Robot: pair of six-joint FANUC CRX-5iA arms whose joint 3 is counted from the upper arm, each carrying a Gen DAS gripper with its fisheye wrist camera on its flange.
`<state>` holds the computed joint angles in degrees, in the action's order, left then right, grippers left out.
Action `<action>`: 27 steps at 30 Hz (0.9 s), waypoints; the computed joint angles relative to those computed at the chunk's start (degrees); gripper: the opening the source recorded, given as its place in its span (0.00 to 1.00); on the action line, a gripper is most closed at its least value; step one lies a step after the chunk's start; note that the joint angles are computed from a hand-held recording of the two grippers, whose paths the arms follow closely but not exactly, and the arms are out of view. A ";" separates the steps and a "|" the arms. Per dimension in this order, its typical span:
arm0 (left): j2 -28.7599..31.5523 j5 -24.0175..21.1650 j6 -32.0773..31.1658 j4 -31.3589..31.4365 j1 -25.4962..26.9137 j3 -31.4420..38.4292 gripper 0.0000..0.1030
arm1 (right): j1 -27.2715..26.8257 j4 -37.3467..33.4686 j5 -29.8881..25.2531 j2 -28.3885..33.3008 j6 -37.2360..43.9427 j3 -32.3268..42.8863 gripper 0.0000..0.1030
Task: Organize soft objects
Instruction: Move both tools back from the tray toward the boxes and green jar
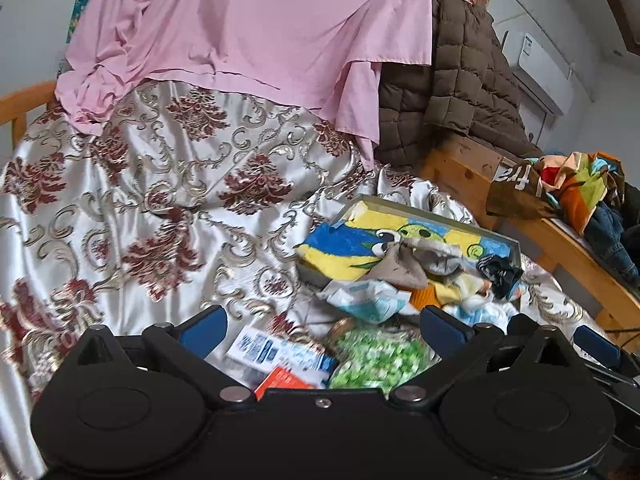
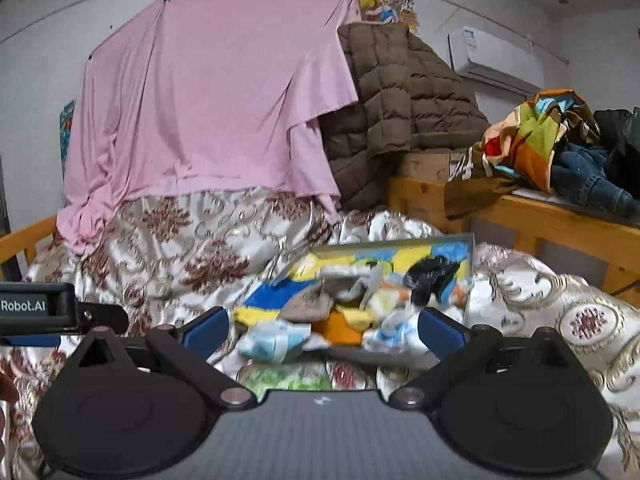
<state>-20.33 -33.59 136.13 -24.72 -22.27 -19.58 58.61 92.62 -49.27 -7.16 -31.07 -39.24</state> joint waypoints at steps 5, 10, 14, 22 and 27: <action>-3.53 -1.69 -1.15 -0.32 -0.21 -3.39 0.99 | 6.06 -9.90 -3.92 0.46 5.66 1.36 1.00; -4.50 -6.58 -0.37 -2.02 -1.14 -4.12 0.99 | 10.22 -16.89 -7.99 1.55 8.87 2.91 1.00; -3.66 -11.94 2.97 -4.77 -2.99 -3.56 0.99 | 11.27 -22.36 -8.96 2.30 11.93 4.27 1.00; -1.18 -14.51 2.68 -4.34 -2.79 -2.97 0.99 | 10.59 -29.84 -6.27 3.60 18.08 6.62 1.00; 0.16 -15.82 3.55 -3.90 -2.60 -2.60 0.99 | 10.63 -30.90 -4.56 4.11 21.43 7.24 1.00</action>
<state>-20.16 -49.40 139.68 -28.61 -24.87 -22.18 69.24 61.72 -53.83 -3.05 -9.63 -32.01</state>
